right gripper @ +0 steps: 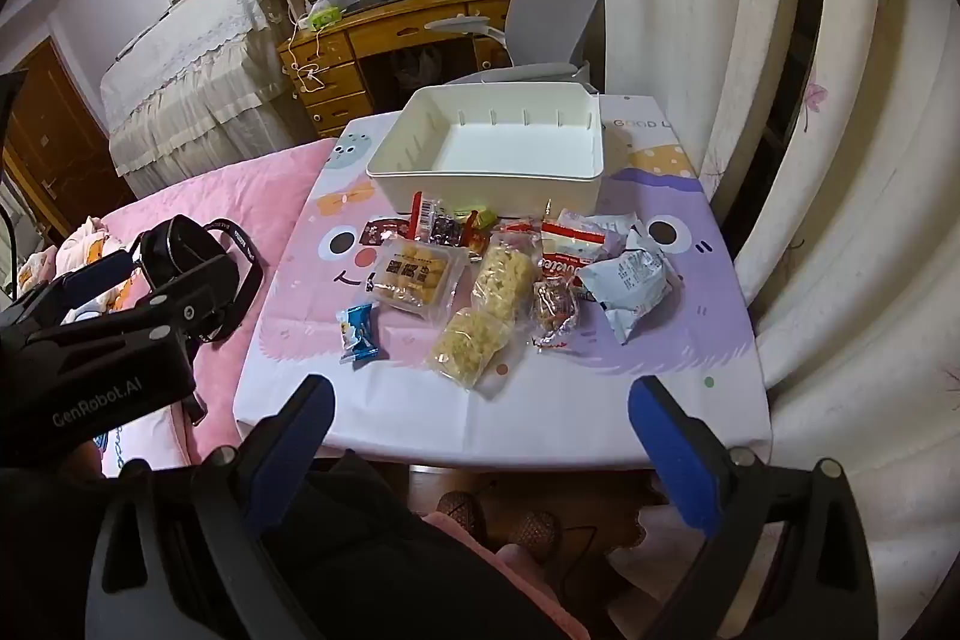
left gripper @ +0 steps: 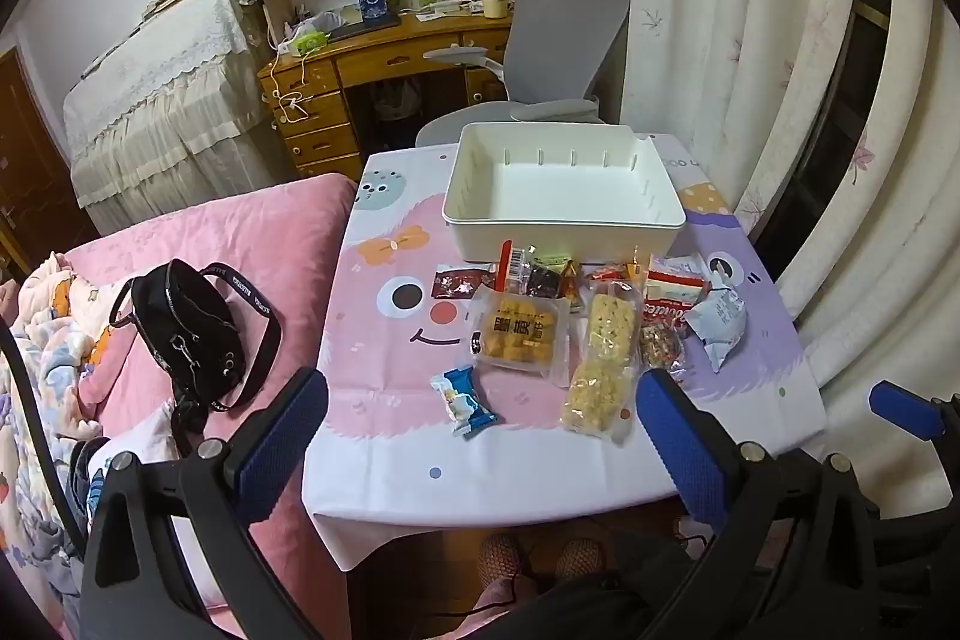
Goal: Organize snacks
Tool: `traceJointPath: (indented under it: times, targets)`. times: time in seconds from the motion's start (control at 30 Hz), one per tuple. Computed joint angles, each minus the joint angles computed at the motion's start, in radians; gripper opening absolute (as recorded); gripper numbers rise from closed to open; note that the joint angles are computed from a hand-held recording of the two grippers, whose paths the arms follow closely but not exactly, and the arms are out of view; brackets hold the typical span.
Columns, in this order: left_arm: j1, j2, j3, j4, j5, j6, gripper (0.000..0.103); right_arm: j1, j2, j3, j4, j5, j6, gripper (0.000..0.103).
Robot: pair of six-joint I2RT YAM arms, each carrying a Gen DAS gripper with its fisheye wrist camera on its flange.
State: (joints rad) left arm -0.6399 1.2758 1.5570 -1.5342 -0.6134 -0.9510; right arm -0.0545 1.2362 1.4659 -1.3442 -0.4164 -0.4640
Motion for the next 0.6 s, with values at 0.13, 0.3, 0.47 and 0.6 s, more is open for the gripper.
traceJointPath:
  times: [0.13,0.3,0.47,0.6]
  targets:
    - [-0.003,-0.001,-0.001,0.0,-0.006,-0.003,0.102,0.001,0.006,0.001,0.004,0.003,0.0,0.099]
    - [-0.002,0.001,0.001,-0.003,-0.004,-0.003,0.102,0.003,0.008,0.002,0.009,0.005,-0.001,0.099]
    - [-0.003,0.001,0.002,-0.003,-0.004,-0.004,0.102,0.001,0.021,0.008,0.009,0.002,0.0,0.099]
    - [-0.002,0.001,0.003,-0.004,-0.001,-0.003,0.102,0.002,0.025,0.014,0.006,0.002,0.0,0.099]
